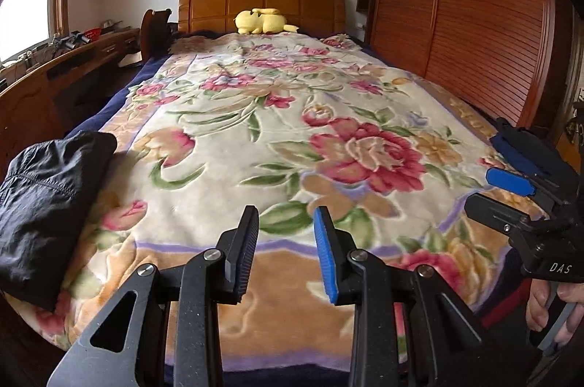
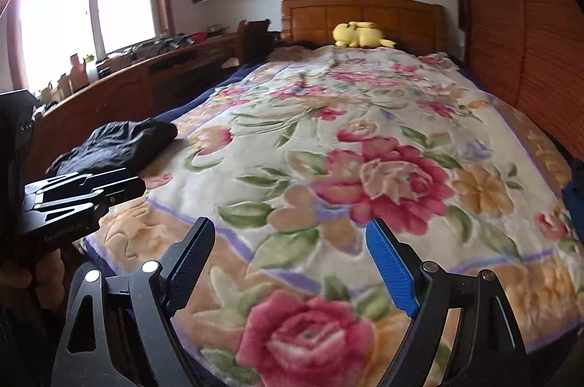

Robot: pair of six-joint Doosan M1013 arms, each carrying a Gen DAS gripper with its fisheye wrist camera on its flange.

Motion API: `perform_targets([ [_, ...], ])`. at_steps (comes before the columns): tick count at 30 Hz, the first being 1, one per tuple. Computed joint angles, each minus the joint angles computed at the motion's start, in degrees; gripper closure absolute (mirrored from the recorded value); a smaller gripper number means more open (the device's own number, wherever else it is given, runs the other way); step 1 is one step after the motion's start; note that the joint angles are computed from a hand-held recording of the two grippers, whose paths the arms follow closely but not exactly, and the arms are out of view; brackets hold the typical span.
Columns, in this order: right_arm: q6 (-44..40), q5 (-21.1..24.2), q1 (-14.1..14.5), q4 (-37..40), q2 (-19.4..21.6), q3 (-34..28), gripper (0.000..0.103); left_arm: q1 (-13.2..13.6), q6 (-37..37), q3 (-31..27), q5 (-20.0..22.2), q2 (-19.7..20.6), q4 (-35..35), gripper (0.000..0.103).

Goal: Fold large clothes

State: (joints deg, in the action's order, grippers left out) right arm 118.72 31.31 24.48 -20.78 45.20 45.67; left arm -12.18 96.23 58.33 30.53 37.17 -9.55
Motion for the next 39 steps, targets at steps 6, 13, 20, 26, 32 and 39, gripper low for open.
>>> perform_targets([
  [6,11.66,-2.79,1.0,-11.84,-4.41,6.08,0.017,-0.68,2.18,2.26,-3.35,-2.86,-1.82,0.071],
  [13,33.76,-3.8,3.26,-35.41,-10.11,13.59,0.017,-1.08,4.29,5.87,-8.11,-6.75,-3.77,0.07],
  [20,47.86,-2.12,5.06,-49.79,-13.96,19.02,0.017,-1.27,5.91,8.5,-12.24,-8.96,-5.32,0.07],
  [26,51.3,-1.6,5.66,-52.89,-14.69,20.59,0.017,-1.29,5.58,8.8,-11.94,-9.11,-5.01,0.069],
  [32,49.15,-1.39,5.51,-50.54,-13.29,18.49,0.017,-1.33,4.75,8.71,-11.37,-8.93,-4.19,0.069],
  [39,47.11,-1.67,5.05,-48.06,-12.48,17.02,0.017,-1.36,4.41,9.05,-11.83,-8.98,-3.84,0.069],
])
